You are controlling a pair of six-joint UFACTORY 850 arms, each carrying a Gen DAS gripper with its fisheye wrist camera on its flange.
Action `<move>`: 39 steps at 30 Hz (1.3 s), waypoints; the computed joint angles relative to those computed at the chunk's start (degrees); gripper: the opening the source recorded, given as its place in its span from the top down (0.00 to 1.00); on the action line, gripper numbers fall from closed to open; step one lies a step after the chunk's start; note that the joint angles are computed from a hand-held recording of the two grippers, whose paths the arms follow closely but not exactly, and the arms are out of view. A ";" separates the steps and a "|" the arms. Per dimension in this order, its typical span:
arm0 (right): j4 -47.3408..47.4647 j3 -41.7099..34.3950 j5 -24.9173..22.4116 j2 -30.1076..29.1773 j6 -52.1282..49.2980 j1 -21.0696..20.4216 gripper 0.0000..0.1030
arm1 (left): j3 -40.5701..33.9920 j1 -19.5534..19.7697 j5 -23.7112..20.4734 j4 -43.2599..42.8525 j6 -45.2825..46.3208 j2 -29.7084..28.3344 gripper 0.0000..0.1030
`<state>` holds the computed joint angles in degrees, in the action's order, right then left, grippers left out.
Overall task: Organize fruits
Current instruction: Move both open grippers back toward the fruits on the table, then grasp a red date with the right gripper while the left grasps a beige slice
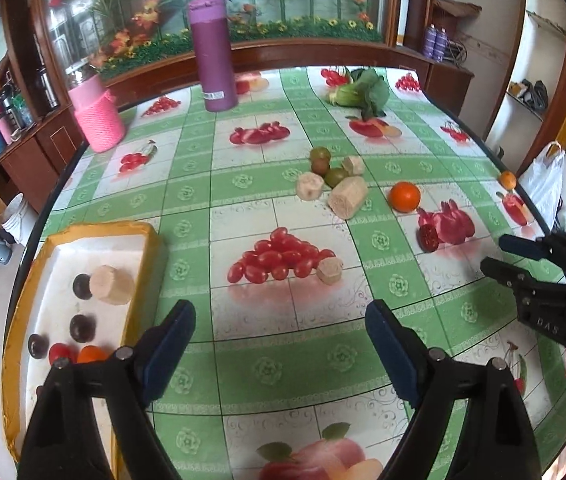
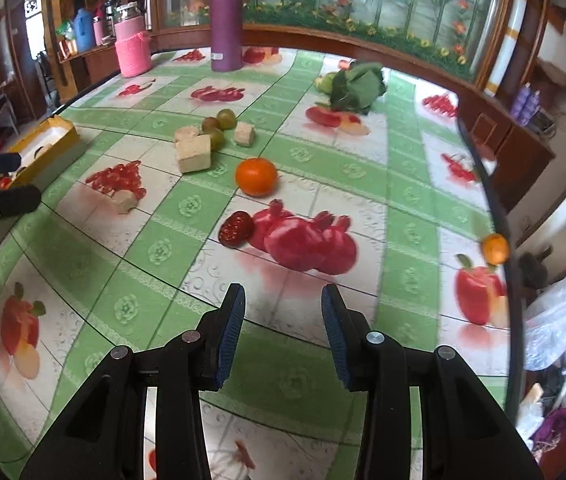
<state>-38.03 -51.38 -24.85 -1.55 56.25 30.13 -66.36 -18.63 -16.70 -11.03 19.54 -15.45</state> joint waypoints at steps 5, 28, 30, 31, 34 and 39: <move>8.23 -3.76 2.68 -4.70 -11.40 -1.20 0.63 | -1.27 0.24 -1.93 2.31 -0.92 -2.15 0.14; 14.40 -4.33 9.06 -7.34 -17.56 -2.56 0.80 | -9.23 -0.72 -7.77 -19.44 19.28 -11.62 0.81; 14.24 -4.10 9.43 -7.15 -17.16 -2.65 0.80 | -9.07 -0.41 -8.25 -20.55 20.05 -11.42 0.81; 14.78 -3.91 9.78 -6.98 -17.58 -2.73 0.80 | -8.72 -0.41 -7.97 -20.33 20.13 -11.10 0.81; 13.14 -3.45 9.90 -6.44 -15.77 -2.55 0.80 | -7.11 -0.34 -7.24 -21.28 21.80 -9.74 0.81; 11.61 -3.06 9.32 -5.74 -13.80 -2.17 0.80 | -4.86 0.55 -7.74 -25.48 26.04 -7.79 0.81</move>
<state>-26.42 -54.44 -15.53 -7.29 42.44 27.96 -71.22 -18.08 -24.44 -36.51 45.58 -23.24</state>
